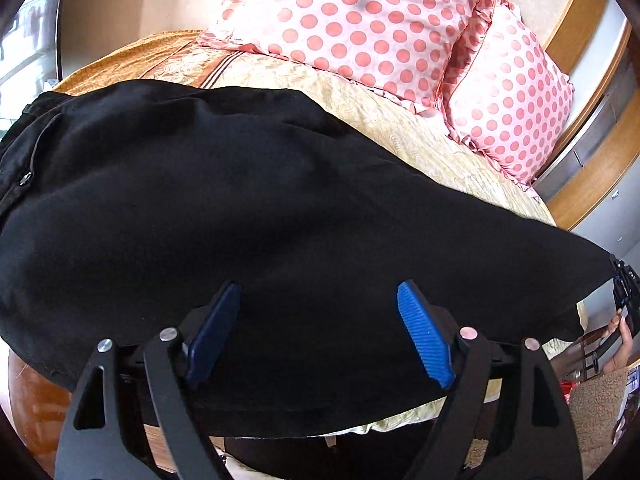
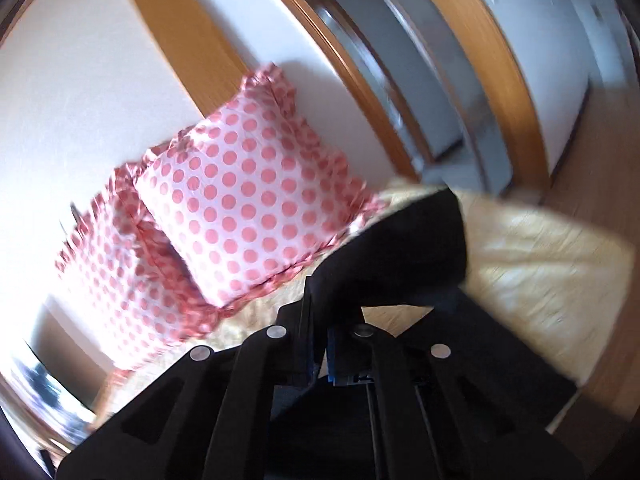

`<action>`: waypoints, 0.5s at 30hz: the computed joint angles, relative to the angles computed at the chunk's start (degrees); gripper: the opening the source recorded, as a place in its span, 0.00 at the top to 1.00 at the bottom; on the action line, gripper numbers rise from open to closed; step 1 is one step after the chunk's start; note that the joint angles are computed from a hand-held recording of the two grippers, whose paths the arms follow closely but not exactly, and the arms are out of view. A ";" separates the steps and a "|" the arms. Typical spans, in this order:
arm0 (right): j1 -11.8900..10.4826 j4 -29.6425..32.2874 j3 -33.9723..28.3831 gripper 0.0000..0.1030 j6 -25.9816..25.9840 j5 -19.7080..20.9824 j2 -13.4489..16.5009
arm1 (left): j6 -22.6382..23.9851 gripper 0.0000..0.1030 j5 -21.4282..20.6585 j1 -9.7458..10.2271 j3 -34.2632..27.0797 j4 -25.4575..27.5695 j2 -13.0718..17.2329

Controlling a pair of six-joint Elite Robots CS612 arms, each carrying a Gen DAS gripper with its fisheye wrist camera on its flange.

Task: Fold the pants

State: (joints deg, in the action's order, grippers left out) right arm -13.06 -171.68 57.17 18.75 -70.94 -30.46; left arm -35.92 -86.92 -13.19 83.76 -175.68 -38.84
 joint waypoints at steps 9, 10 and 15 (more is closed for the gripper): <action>-1.44 12.49 5.77 0.96 9.13 -0.29 -1.55 | 3.16 0.14 -0.11 -0.10 -0.51 1.54 0.10; -1.63 12.51 5.52 0.95 9.93 0.74 -1.39 | 3.16 0.14 -0.17 -0.09 -0.50 1.47 0.11; -2.68 11.62 5.06 0.93 16.47 6.22 -0.61 | 3.50 0.14 -0.12 -0.15 -0.45 1.64 0.06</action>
